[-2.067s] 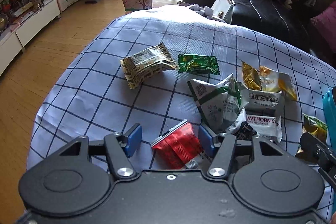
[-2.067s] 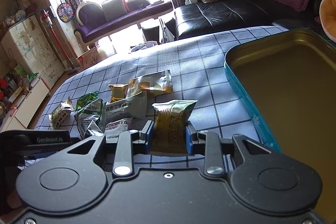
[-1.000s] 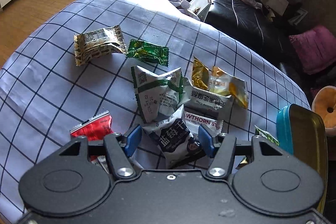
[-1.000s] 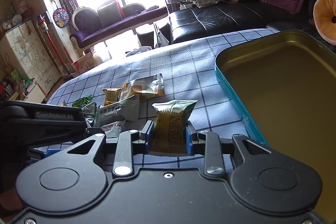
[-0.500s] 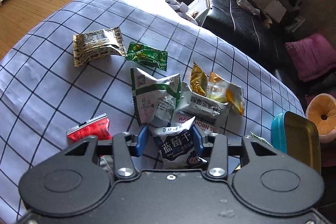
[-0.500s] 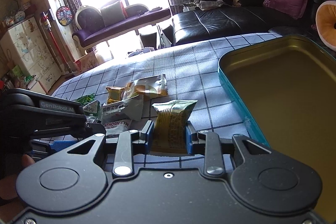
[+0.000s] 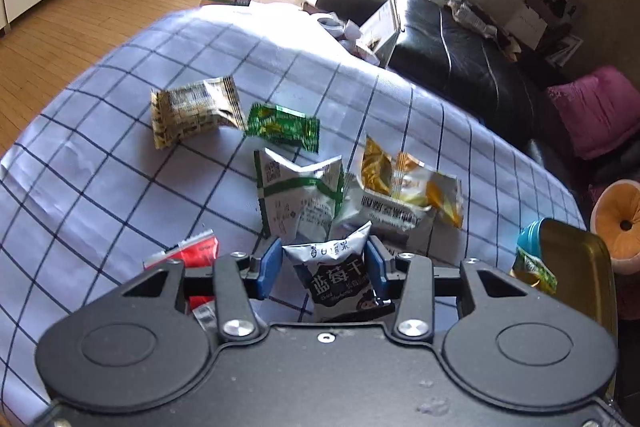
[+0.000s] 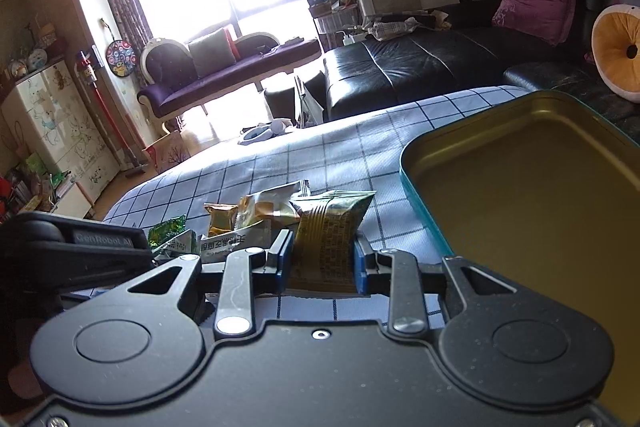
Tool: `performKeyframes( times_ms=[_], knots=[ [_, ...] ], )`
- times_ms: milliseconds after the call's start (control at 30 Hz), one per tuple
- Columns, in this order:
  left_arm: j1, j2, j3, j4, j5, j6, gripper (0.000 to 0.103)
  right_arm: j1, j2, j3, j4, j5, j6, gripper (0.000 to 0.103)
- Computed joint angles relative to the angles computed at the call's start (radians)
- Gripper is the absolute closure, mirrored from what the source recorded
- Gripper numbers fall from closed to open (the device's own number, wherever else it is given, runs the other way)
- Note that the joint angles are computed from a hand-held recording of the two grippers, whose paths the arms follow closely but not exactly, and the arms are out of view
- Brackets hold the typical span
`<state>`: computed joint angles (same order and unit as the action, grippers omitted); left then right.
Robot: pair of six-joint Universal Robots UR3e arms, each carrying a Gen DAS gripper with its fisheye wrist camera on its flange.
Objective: Organize snacks
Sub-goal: 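Lift the blue-and-white packet off the pile with the left gripper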
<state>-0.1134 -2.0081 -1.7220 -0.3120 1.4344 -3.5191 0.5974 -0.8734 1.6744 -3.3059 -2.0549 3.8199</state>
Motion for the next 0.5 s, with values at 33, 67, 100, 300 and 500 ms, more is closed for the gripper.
performKeyframes(
  times_ms=[33, 67, 100, 300, 500],
  knots=[
    [-0.001, -0.013, 0.011, -0.012, -0.004, -0.001, 0.059, -0.002, 0.003, -0.005, 0.006, 0.004, -0.001, 0.063],
    [-0.002, -0.021, 0.019, -0.021, -0.004, -0.005, 0.059, -0.003, 0.007, -0.01, 0.009, 0.005, -0.003, 0.063],
    [-0.004, -0.024, 0.019, -0.02, -0.003, -0.009, 0.058, -0.005, 0.009, -0.015, 0.012, 0.009, -0.007, 0.063],
    [-0.026, -0.012, 0.004, -0.013, 0.042, -0.019, 0.055, -0.008, 0.01, -0.008, 0.016, 0.019, -0.015, 0.063],
    [-0.044, 0.007, -0.003, -0.035, 0.076, -0.03, 0.054, -0.011, 0.011, -0.015, 0.024, 0.024, -0.018, 0.063]
  ],
)
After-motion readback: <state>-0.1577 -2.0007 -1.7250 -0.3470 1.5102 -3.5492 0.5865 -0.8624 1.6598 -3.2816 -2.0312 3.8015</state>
